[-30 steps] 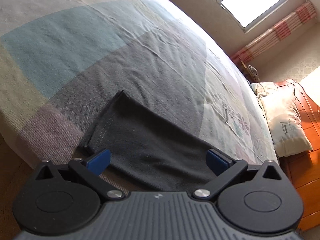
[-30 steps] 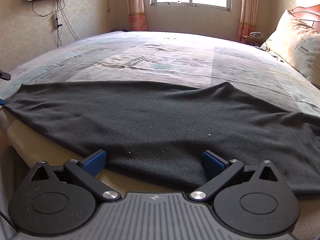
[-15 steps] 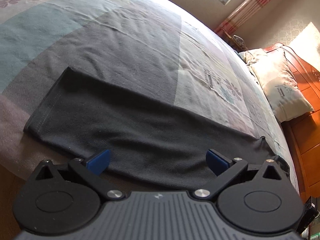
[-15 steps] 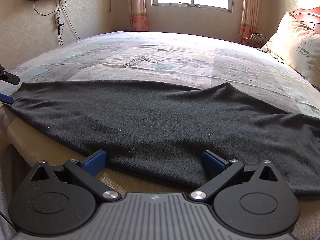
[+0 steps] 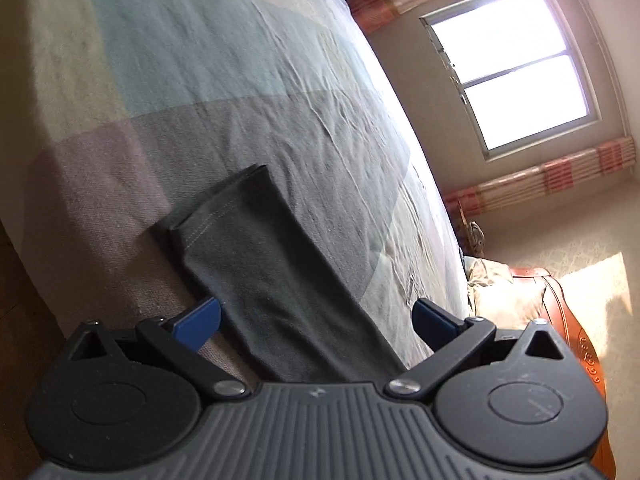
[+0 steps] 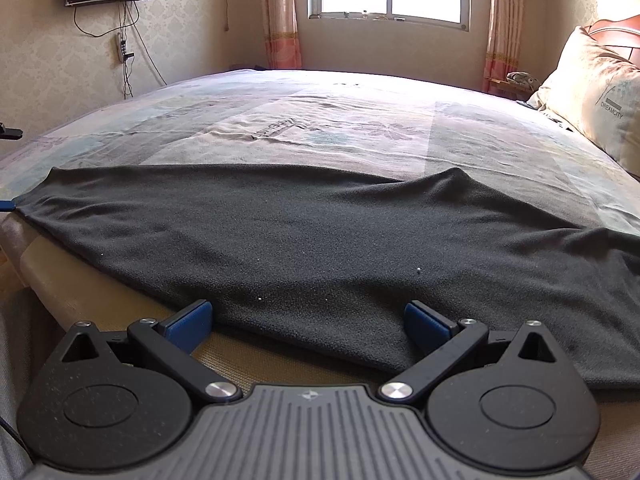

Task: Fold clothes
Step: 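Move the open left tool to the sweatpants leg end at the bed edge, then close the left tool on the dark grey sweatpants leg end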

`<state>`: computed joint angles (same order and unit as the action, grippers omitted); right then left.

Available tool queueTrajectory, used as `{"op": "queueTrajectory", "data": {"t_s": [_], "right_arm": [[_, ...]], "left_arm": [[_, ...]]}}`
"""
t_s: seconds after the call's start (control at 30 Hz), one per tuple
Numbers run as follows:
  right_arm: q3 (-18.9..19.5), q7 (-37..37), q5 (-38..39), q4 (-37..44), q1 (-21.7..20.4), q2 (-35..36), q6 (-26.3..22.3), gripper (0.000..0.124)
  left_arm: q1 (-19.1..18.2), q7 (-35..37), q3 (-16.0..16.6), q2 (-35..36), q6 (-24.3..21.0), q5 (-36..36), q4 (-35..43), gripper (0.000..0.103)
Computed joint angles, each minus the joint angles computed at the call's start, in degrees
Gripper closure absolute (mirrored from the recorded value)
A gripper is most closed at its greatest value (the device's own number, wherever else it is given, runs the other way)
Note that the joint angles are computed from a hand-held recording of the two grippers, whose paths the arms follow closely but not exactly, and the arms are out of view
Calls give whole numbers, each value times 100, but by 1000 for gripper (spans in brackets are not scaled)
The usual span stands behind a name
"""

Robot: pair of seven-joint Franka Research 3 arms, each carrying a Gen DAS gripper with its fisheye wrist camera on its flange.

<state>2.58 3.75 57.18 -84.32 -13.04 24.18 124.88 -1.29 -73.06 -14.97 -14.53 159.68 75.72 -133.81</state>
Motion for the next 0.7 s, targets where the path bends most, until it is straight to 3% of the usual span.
{"op": "queueTrajectory", "data": {"t_s": [0.1, 0.27, 0.4, 0.7], "right_arm": [[1, -12, -5, -31, 17, -19, 51, 21], [-3, 12, -9, -37, 26, -21, 71, 21], [-3, 64, -18, -25, 28, -14, 64, 21], [2, 17, -4, -53, 28, -26, 100, 21]], "left_arm": [[-18, 202, 27, 36, -79, -335, -17, 2], [58, -339, -6, 137, -218, -169, 50, 1], [-58, 16, 28, 140, -595, -614, 86, 1], [37, -403, 71, 93, -786, -1019, 39, 1]]}}
